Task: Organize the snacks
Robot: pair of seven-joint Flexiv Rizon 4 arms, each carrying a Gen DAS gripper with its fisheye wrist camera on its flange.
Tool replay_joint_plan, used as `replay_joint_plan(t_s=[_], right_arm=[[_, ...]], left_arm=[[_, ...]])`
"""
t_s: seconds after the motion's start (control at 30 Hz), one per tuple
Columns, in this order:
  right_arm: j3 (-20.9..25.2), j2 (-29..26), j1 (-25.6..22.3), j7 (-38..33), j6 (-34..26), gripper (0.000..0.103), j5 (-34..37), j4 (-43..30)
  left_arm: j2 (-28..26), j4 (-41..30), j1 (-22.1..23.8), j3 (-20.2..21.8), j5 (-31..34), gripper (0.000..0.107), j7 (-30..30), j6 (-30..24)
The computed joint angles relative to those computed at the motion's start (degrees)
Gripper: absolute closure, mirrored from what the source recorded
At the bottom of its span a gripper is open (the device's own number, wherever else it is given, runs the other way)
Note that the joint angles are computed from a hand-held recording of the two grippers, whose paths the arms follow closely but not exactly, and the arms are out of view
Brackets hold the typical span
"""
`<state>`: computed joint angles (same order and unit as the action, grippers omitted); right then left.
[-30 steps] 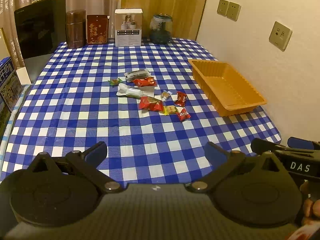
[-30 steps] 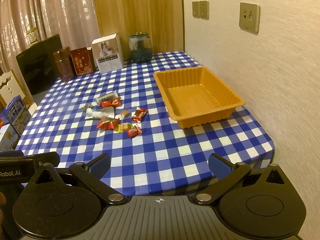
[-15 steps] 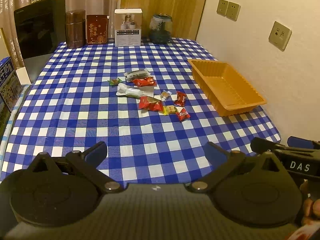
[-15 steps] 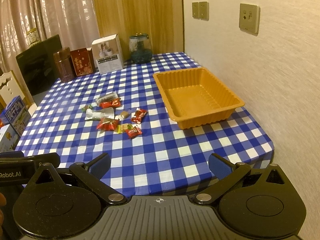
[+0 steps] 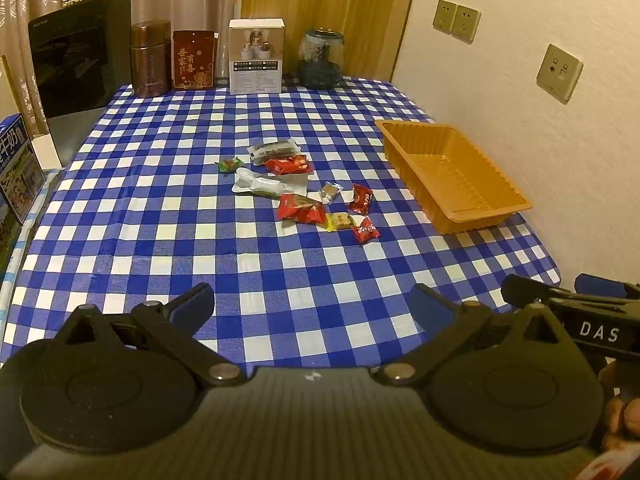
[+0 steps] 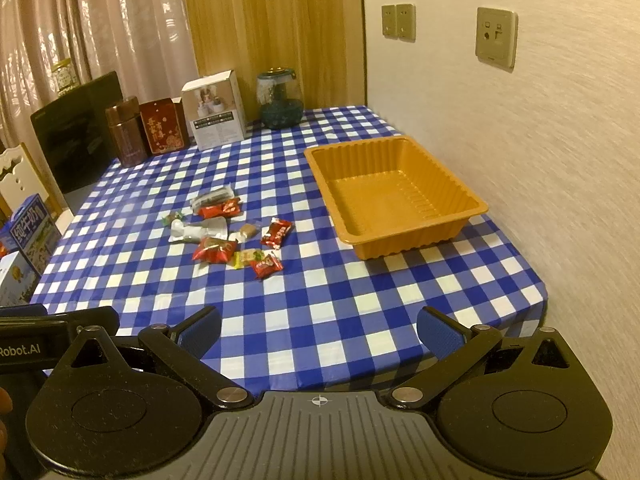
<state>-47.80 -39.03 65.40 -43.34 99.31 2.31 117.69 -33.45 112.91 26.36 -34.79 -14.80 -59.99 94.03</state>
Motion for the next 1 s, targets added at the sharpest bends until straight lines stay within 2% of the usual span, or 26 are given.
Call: replay_joint_plan(t_s=[1.0], right_arm=[[-0.4, -0.2, 0.3, 0.1, 0.2, 0.0, 0.6, 0.2]], left_arm=[[0.1, 0.1, 0.1, -0.3, -0.4, 0.004, 0.1, -0.2]])
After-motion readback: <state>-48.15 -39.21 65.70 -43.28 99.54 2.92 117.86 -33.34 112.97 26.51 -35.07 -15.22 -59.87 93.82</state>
